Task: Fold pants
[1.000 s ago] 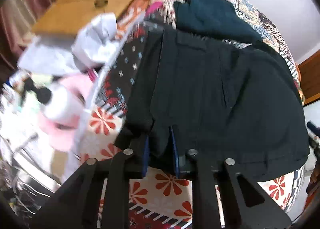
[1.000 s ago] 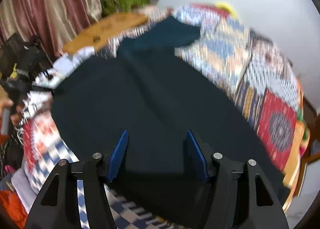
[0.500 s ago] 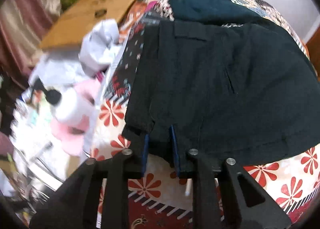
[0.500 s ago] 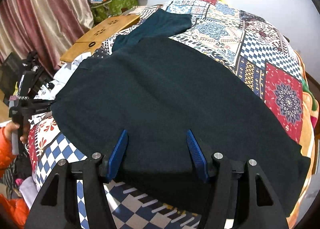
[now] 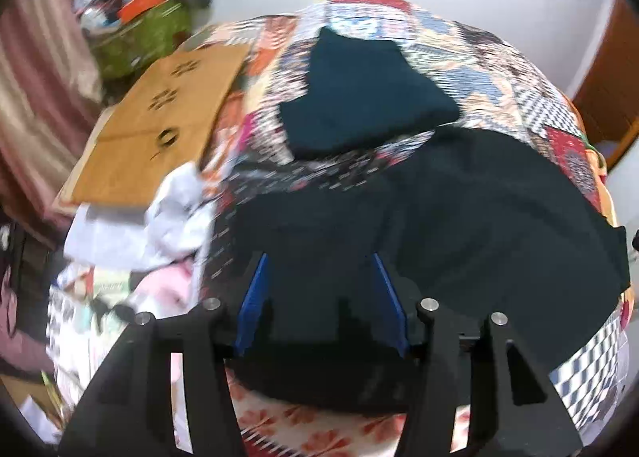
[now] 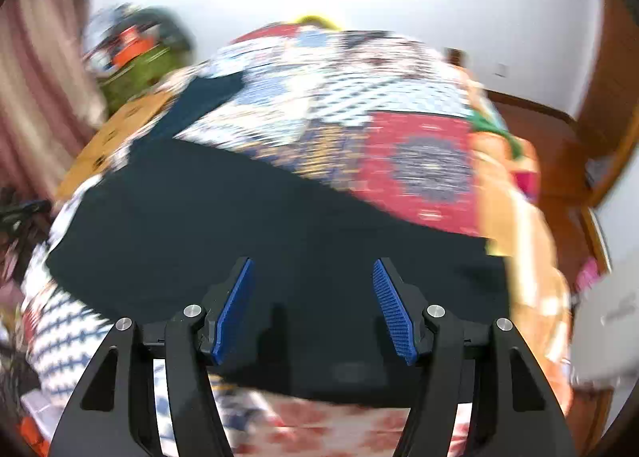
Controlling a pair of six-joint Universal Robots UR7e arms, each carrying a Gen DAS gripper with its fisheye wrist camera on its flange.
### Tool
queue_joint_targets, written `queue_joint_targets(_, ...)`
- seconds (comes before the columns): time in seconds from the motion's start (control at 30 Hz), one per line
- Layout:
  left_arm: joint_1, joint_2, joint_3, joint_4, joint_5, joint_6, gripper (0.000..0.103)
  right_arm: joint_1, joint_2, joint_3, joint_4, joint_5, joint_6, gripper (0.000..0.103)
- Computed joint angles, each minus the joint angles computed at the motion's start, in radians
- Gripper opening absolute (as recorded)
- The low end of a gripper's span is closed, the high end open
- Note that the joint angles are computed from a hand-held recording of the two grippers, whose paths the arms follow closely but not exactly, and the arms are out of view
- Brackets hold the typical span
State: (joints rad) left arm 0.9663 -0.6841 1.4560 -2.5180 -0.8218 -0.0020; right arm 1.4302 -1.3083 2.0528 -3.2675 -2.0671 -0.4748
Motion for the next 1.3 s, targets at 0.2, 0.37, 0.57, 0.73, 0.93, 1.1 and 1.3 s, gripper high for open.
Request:
queue_joint_targets(0.2,-0.022,0.139,-0.155,0.092,-0.076,0.004,0.056,-0.106,-0.052,-0.041,0.004,-0.017,0.067,0.058)
queue_joint_targets(0.37,-0.045,0.239,-0.244,0.141,-0.078,0.049,0.059,-0.183,-0.034,-0.093,0.073,0.006,0.135,0.058)
queue_joint_targets(0.57,-0.077,0.262,-0.181,-0.02,0.029,0.132,0.064,-0.255,-0.025,-0.113,0.171,0.11,0.211,0.025)
queue_joint_targets(0.73,-0.078,0.262,-0.174,-0.032,0.04,0.128,0.064,-0.232,-0.04,-0.073,0.044,0.116,0.151,0.008)
queue_joint_targets(0.93,-0.083,0.265,-0.153,-0.082,0.062,0.145,0.064,-0.204,-0.064,-0.038,-0.084,0.123,0.069,0.008)
queue_joint_targets(1.1,-0.08,0.258,-0.149,-0.074,0.052,0.137,0.064,-0.192,0.023,-0.105,-0.034,-0.055,0.062,0.018)
queue_joint_targets(1.3,-0.075,0.249,-0.155,-0.04,0.038,0.118,0.068,-0.17,0.024,-0.096,-0.089,-0.16,0.014,0.023)
